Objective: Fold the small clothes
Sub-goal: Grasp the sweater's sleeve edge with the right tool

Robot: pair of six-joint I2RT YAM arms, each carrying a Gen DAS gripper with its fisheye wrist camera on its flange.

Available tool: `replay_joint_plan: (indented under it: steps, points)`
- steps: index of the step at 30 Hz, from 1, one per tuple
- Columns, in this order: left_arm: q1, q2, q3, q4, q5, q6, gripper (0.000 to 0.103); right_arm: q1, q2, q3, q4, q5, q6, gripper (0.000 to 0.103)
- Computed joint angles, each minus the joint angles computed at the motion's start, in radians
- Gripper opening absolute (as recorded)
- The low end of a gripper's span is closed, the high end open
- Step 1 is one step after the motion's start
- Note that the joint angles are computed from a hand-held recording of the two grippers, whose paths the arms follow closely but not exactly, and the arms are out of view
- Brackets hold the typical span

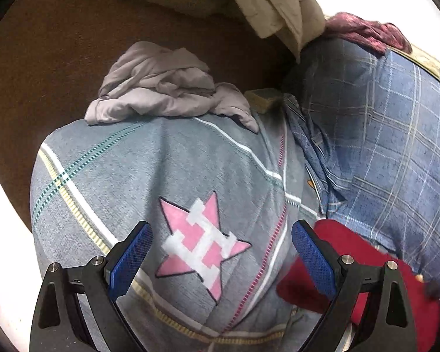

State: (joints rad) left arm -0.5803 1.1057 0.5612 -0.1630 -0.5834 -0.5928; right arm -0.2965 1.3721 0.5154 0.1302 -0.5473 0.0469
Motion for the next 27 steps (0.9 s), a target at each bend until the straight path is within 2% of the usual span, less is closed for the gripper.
replay_joint_plan:
  steps: [2, 5, 6, 7, 9, 10, 11, 12, 13, 15, 17, 20, 21, 22, 23, 24, 27]
  points:
    - [-0.025, 0.014, 0.007, 0.0, -0.013, 0.002, 0.096, -0.158, -0.087, 0.012, -0.131, -0.012, -0.122, 0.007]
    - [-0.064, 0.041, 0.022, -0.001, -0.029, 0.01, 0.096, -0.353, -0.123, 0.058, -0.232, 0.027, -0.237, 0.003]
    - [-0.081, 0.052, 0.027, -0.004, -0.041, 0.009, 0.096, -0.439, -0.106, 0.083, -0.267, 0.009, -0.289, 0.003]
    - [-0.094, 0.067, 0.034, -0.004, -0.046, 0.012, 0.096, -0.489, -0.087, 0.1, -0.268, 0.021, -0.31, 0.003]
    - [-0.117, 0.094, 0.048, -0.008, -0.052, 0.016, 0.096, -0.548, -0.044, 0.11, -0.203, 0.131, -0.317, 0.003]
    - [-0.129, 0.107, 0.057, -0.014, -0.058, 0.017, 0.096, -0.573, -0.012, 0.122, -0.2, 0.13, -0.31, 0.011]
    - [-0.142, 0.121, 0.065, -0.017, -0.065, 0.022, 0.096, -0.606, 0.028, 0.137, -0.213, 0.083, -0.296, 0.011]
    - [-0.148, 0.13, 0.072, -0.017, -0.069, 0.025, 0.096, -0.641, 0.079, 0.156, -0.253, -0.017, -0.289, 0.018]
    - [-0.156, 0.14, 0.078, -0.019, -0.074, 0.027, 0.096, -0.646, 0.11, 0.16, -0.279, -0.079, -0.29, 0.04]
    - [-0.164, 0.157, 0.087, -0.019, -0.075, 0.032, 0.096, -0.589, 0.126, 0.108, -0.245, -0.119, -0.29, 0.073]
    - [-0.162, 0.176, 0.097, -0.024, -0.069, 0.033, 0.096, -0.474, 0.113, 0.033, -0.142, -0.058, -0.256, 0.074]
    - [-0.147, 0.199, 0.114, -0.034, -0.054, 0.03, 0.096, -0.267, 0.236, 0.034, -0.047, 0.072, -0.191, 0.069]
    - [-0.144, 0.203, 0.118, -0.035, -0.053, 0.027, 0.096, -0.228, 0.259, 0.039, -0.039, 0.108, -0.177, 0.046]
    - [-0.142, 0.203, 0.118, -0.035, -0.051, 0.025, 0.096, -0.194, 0.288, 0.063, -0.052, 0.134, -0.171, 0.013]
    - [-0.141, 0.2, 0.117, -0.034, -0.05, 0.022, 0.096, -0.194, 0.273, 0.06, -0.056, 0.132, -0.168, 0.012]
    - [-0.142, 0.199, 0.116, -0.033, -0.048, 0.018, 0.096, -0.203, 0.216, 0.042, -0.049, 0.124, -0.169, 0.004]
    - [-0.152, 0.197, 0.116, -0.027, -0.046, 0.018, 0.096, -0.293, -0.009, 0.02, -0.1, 0.117, -0.222, 0.004]
